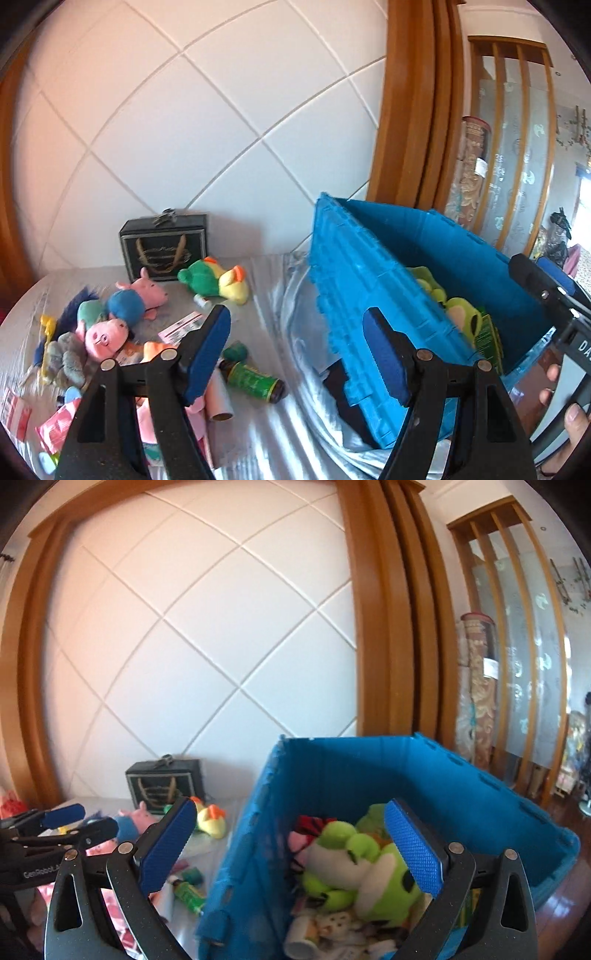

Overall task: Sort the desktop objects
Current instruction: 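Lift both grippers out of the crate and lower them onto the pile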

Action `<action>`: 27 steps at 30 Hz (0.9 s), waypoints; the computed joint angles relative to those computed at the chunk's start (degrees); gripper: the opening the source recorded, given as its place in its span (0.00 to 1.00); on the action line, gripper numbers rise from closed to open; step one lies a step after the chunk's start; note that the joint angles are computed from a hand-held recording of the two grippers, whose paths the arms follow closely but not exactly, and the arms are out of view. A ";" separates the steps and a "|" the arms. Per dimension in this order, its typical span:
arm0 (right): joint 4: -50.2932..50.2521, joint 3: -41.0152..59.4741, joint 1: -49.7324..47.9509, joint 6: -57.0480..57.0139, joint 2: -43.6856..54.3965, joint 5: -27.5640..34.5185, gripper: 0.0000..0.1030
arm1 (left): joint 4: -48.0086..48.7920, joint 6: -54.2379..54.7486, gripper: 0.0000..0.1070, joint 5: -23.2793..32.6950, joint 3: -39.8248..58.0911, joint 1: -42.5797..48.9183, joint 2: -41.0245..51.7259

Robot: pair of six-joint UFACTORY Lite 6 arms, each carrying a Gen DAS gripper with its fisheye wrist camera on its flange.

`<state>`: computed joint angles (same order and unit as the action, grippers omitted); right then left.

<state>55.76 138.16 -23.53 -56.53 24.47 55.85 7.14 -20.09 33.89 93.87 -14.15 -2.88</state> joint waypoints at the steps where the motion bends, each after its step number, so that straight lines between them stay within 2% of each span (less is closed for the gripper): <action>1: 0.12 -4.25 1.78 -1.09 -2.69 -0.79 1.00 | -3.17 3.08 0.69 0.08 -3.05 3.44 -1.95; 4: -0.77 -15.47 8.32 -3.70 -9.70 -3.40 1.00 | -15.65 16.12 0.69 -0.53 -12.87 15.31 -7.61; 8: -5.31 -27.38 18.36 -3.22 -16.02 -8.27 1.00 | -31.28 36.28 0.69 1.44 -23.44 32.19 -12.11; 12: -13.37 -36.85 28.02 1.14 -19.26 -13.46 1.00 | -42.04 55.96 0.69 4.65 -31.79 49.16 -13.15; 17: -25.64 -47.24 37.79 10.73 -20.79 -18.11 1.00 | -49.85 78.08 0.69 5.23 -39.21 66.10 -9.18; 20: -30.61 -51.36 41.77 15.72 -20.09 -19.10 1.00 | -51.60 87.98 0.69 3.96 -41.83 71.23 -5.45; 27: -43.37 -59.25 51.24 31.95 -19.03 -22.57 1.00 | -56.51 100.87 0.69 -2.68 -44.41 71.62 2.61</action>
<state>12.40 78.91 27.72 -24.59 5.44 33.28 -49.37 80.77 31.20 49.46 57.47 -0.27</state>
